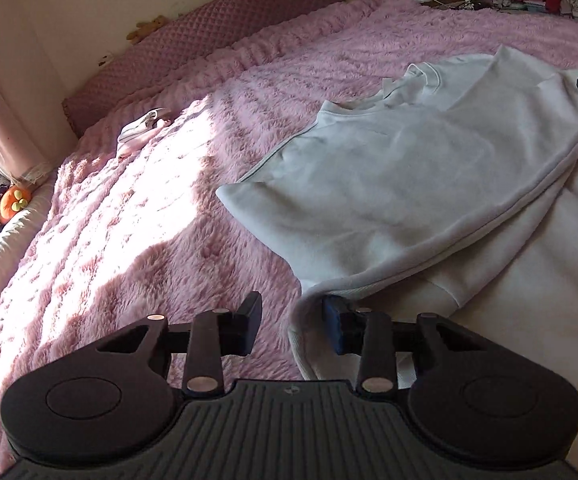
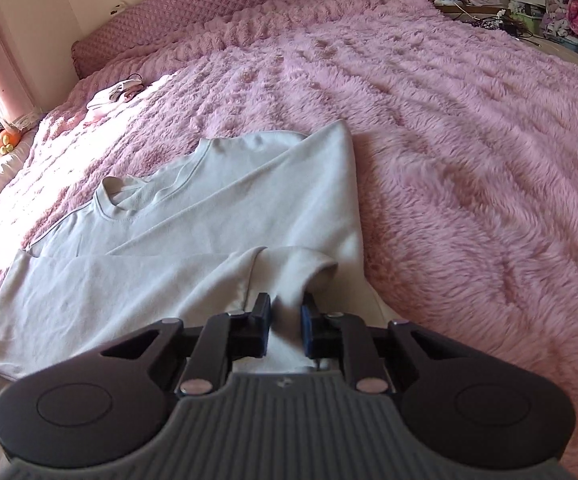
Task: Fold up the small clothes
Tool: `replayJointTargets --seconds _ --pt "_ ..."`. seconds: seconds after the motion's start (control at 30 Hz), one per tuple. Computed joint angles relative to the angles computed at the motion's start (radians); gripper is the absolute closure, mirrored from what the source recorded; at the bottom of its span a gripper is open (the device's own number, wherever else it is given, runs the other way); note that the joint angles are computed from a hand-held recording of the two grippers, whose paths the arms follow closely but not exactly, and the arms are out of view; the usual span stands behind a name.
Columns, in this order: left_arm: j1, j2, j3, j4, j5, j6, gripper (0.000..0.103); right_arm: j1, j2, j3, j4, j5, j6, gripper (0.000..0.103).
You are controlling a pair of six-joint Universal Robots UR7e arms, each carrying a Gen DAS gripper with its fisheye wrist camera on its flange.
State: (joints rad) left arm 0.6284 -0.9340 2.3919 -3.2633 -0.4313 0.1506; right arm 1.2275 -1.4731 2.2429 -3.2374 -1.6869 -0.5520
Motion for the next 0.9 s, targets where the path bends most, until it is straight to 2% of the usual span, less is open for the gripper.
replayJointTargets --seconds 0.03,0.07,0.1,0.17,0.23,0.27,0.33,0.4,0.5,0.57,0.67,0.73,0.77,0.83,0.9 --pt "0.005 0.001 -0.006 0.012 -0.016 0.033 0.090 0.001 0.001 0.000 -0.002 -0.002 -0.004 0.092" --pt "0.013 0.015 -0.012 -0.001 -0.026 0.079 0.097 0.001 0.002 0.001 -0.005 -0.004 -0.009 0.092" --pt "0.009 0.020 -0.012 0.006 -0.022 0.084 0.098 0.002 0.003 0.001 -0.007 -0.007 -0.011 0.092" --pt "0.002 0.050 -0.007 -0.061 0.003 0.122 0.099 0.004 0.004 -0.001 -0.003 -0.010 -0.002 0.097" --pt "-0.018 0.094 0.006 -0.218 0.050 0.167 0.100 0.005 -0.001 0.000 -0.007 -0.002 0.020 0.101" --pt "-0.033 0.109 0.014 -0.310 0.074 0.165 0.100 0.007 -0.005 0.005 -0.021 0.006 0.031 0.101" --pt "-0.056 0.104 0.035 -0.374 0.099 0.071 0.100 0.005 -0.027 0.019 -0.056 0.053 0.061 0.101" --pt "-0.059 0.079 0.052 -0.276 0.109 -0.079 0.100 0.004 -0.056 0.039 -0.090 0.103 0.088 0.102" --pt "-0.042 0.058 0.060 -0.115 0.099 -0.256 0.100 0.021 -0.052 0.052 -0.140 0.058 0.075 0.102" --pt "-0.029 0.038 0.062 -0.008 0.085 -0.376 0.100 0.013 -0.035 0.051 -0.124 0.011 0.072 0.102" --pt "-0.032 0.036 0.071 0.017 0.082 -0.415 0.100 -0.017 -0.003 0.051 -0.111 -0.032 0.072 0.102" --pt "-0.035 0.015 0.078 0.049 0.072 -0.433 0.100 -0.053 -0.001 0.068 -0.133 0.015 0.073 0.101" --pt "-0.037 0.005 0.080 0.059 0.070 -0.434 0.100 -0.058 -0.004 0.072 -0.141 0.024 0.088 0.098" --pt "-0.048 -0.033 0.084 0.155 0.077 -0.492 0.100 -0.057 -0.020 0.077 -0.136 0.028 0.117 0.086" --pt "-0.077 -0.066 0.101 0.208 0.100 -0.552 0.097 -0.048 -0.037 0.093 -0.168 0.038 0.095 0.079"
